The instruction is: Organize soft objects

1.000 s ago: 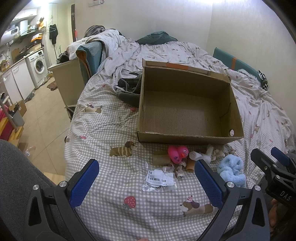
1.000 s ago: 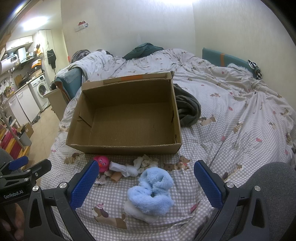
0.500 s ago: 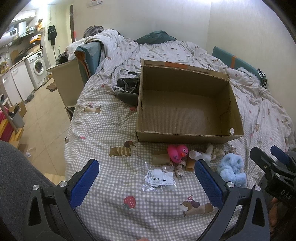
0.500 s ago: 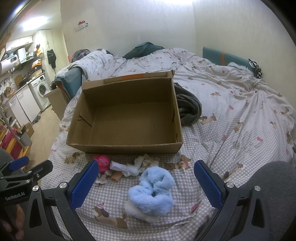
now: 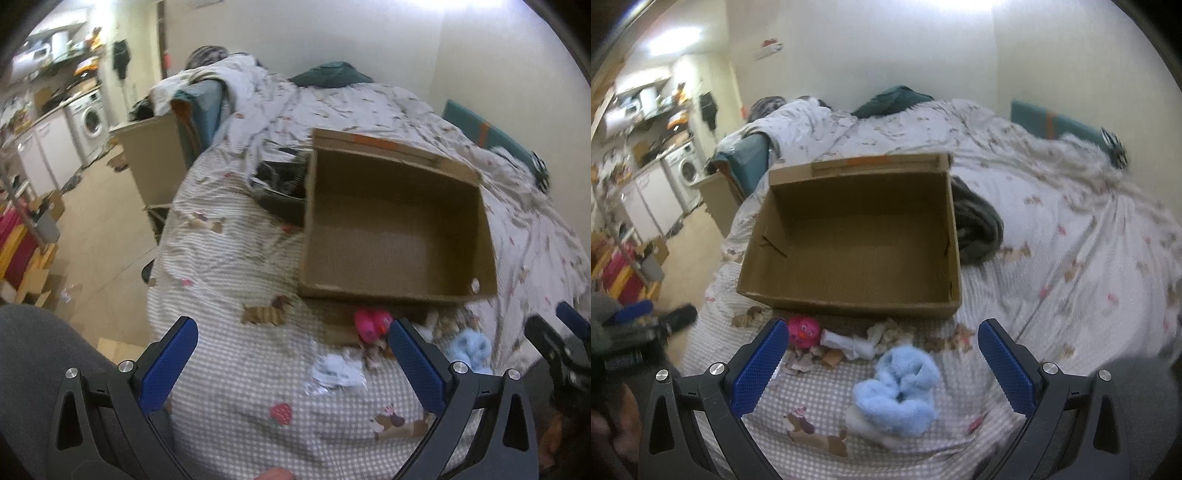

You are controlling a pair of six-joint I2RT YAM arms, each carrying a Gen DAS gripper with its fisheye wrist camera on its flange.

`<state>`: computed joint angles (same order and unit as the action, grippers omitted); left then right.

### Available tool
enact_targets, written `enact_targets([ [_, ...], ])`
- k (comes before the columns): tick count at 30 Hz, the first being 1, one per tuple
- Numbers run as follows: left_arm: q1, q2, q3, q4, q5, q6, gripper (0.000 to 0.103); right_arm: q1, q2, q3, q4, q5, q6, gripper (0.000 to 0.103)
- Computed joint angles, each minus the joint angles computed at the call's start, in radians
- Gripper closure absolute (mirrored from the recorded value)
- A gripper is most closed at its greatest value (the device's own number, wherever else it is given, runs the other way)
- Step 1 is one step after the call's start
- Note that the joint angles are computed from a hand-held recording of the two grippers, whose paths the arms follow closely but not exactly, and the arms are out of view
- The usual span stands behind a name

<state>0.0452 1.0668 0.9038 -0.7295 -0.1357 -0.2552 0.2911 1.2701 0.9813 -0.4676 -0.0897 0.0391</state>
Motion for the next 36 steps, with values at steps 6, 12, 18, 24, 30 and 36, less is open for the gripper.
enact_targets([
  [6, 0.107, 0.128, 0.149, -0.068, 0.064, 0.040, 0.000, -0.033, 0.060, 0.127, -0.098, -0.054, -0.083, 0.000],
  [12, 0.114, 0.384, 0.258, -0.204, 0.222, 0.111, 0.001, -0.094, 0.193, 0.266, -0.261, -0.145, -0.105, 0.000],
  [18, 0.040, 0.566, 0.191, -0.126, 0.210, 0.124, 0.037, -0.143, 0.331, 0.327, -0.361, -0.185, -0.092, 0.000],
  [24, 0.031, 0.619, 0.158, -0.087, 0.237, 0.123, 0.057, -0.151, 0.352, 0.289, -0.341, -0.185, -0.082, 0.000],
  [30, 0.044, 0.580, 0.113, -0.051, 0.287, 0.118, 0.081, -0.154, 0.369, 0.273, -0.314, -0.207, -0.044, 0.000],
  [36, 0.104, 0.433, 0.128, -0.114, 0.260, 0.125, 0.084, -0.170, 0.374, 0.275, -0.312, -0.240, -0.028, 0.000],
])
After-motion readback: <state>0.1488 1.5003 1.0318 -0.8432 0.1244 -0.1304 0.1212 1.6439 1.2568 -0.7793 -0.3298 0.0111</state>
